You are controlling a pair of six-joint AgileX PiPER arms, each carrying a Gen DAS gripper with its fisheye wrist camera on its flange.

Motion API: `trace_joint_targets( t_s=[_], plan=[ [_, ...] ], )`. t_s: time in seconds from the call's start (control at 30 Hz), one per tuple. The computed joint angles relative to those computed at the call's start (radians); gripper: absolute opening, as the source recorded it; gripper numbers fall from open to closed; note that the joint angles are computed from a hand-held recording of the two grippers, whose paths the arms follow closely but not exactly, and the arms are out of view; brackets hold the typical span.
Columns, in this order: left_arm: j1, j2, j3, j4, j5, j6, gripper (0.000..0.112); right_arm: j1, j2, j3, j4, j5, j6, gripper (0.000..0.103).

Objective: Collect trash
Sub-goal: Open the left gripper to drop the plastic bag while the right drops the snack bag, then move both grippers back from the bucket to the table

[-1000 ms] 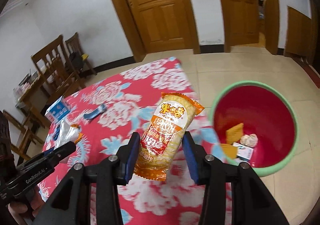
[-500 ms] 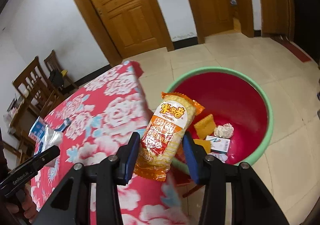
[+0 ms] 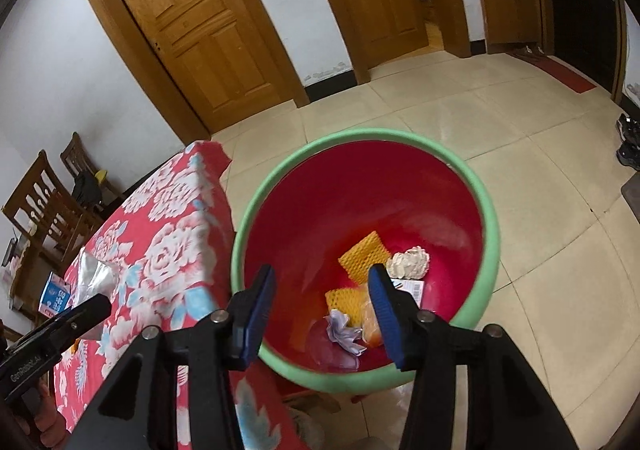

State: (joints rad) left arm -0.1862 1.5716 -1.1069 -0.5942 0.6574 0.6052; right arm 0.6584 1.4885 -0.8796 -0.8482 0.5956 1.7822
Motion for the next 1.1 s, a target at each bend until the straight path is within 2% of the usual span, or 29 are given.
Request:
trace_joint_targets(
  t_s=[0.3,0.57,0.67,0.8,1.1],
  plan=[
    [-0.113,0.073,-0.059,0.041,-0.025,-0.037,0.035,0.013,-0.066,0.053,-0.064,0.035,0.089,0.054],
    [-0.207,0.142,-0.117,0.089,-0.033,-0.070,0.035,-0.006,-0.101,0.097,-0.073,0.027,0.126,0.055],
    [-0.242,0.159,-0.139,0.174,-0.040,-0.148,0.040,-0.008,-0.115,0.113,-0.072,0.031,0.137,0.055],
    [-0.260,0.148,-0.125,0.194,-0.070,-0.157,0.056,-0.011,-0.131,0.129,-0.064,0.031,0.141,0.055],
    [-0.229,0.097,-0.104,0.190,-0.051,-0.179,0.056,0.033,-0.150,0.110,-0.069,0.069,0.142,0.056]
  ],
)
